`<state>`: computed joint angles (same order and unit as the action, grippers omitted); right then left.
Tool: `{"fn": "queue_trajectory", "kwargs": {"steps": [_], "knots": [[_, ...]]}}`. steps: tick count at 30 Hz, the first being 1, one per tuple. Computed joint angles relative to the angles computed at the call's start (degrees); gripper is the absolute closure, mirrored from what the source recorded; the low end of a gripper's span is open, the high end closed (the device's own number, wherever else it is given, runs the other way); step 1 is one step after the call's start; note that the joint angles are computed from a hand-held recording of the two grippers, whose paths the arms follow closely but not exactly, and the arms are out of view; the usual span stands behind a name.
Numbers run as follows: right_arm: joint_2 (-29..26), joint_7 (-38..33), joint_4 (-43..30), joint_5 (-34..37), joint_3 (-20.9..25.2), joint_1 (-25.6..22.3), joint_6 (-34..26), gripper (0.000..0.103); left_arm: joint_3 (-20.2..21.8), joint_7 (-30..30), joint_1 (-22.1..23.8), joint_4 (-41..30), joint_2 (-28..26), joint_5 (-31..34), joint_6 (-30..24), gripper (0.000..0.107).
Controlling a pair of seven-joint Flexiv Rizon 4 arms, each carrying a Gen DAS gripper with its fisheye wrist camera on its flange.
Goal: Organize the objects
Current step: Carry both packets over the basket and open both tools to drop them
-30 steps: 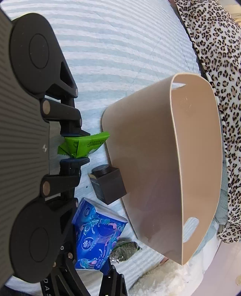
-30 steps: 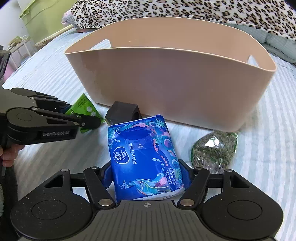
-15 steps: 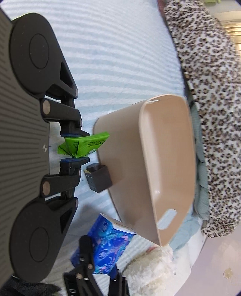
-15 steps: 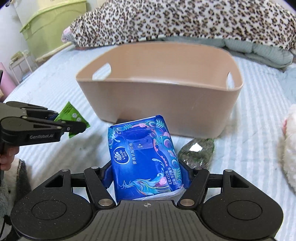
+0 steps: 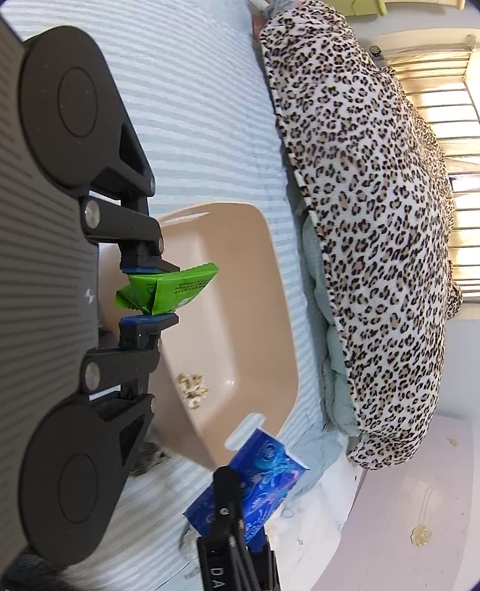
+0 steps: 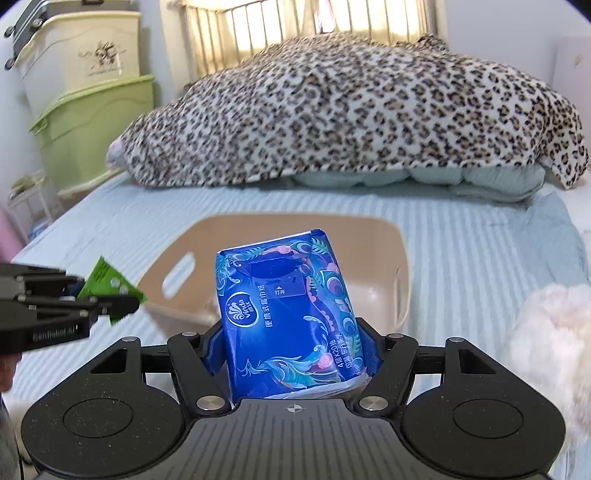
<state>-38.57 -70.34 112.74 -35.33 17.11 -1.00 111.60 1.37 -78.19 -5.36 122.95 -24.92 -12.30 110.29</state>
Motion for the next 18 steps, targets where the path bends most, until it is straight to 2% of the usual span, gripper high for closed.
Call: {"fn": "queue_trajectory", "kwargs": {"steps": [4, 7, 9, 13, 16, 18], "knots": [[-1.88, 0.37, -4.42, 2.39, -2.01, 3.13, -1.31, 0.038, 4.10, 1.54, -4.26, -5.24, -3.54, -3.68, -2.74, 0.085], [-3.64, 0.31, -7.77, 4.66, -3.73, 5.71, -3.29, 0.038, 10.73, 3.07, -10.37, -9.73, -6.91, -7.08, -6.28, 0.085], [-4.73, -0.09, -9.70, 6.07, -4.81, 7.27, -4.99, 0.038, 12.82, 3.06, -11.91, -12.51, -8.95, -7.99, -8.91, 0.085], [-6.87, -1.66, -13.12, 8.98, -7.60, 10.70, -8.65, 0.040, 16.75, 1.15, -14.32, -17.34, -12.59, -7.35, -13.83, 0.085], [-8.09, -3.03, -15.07, 10.41, -7.33, 11.22, -12.23, 0.042, 20.40, -1.55, -16.78, -20.52, -15.02, -6.19, -18.70, 0.085], [-8.70, -4.09, -16.11, 11.45, -7.87, 12.04, -13.63, 0.042, 20.99, -3.21, -16.98, -21.58, -15.66, -5.34, -21.08, 0.085]]}}
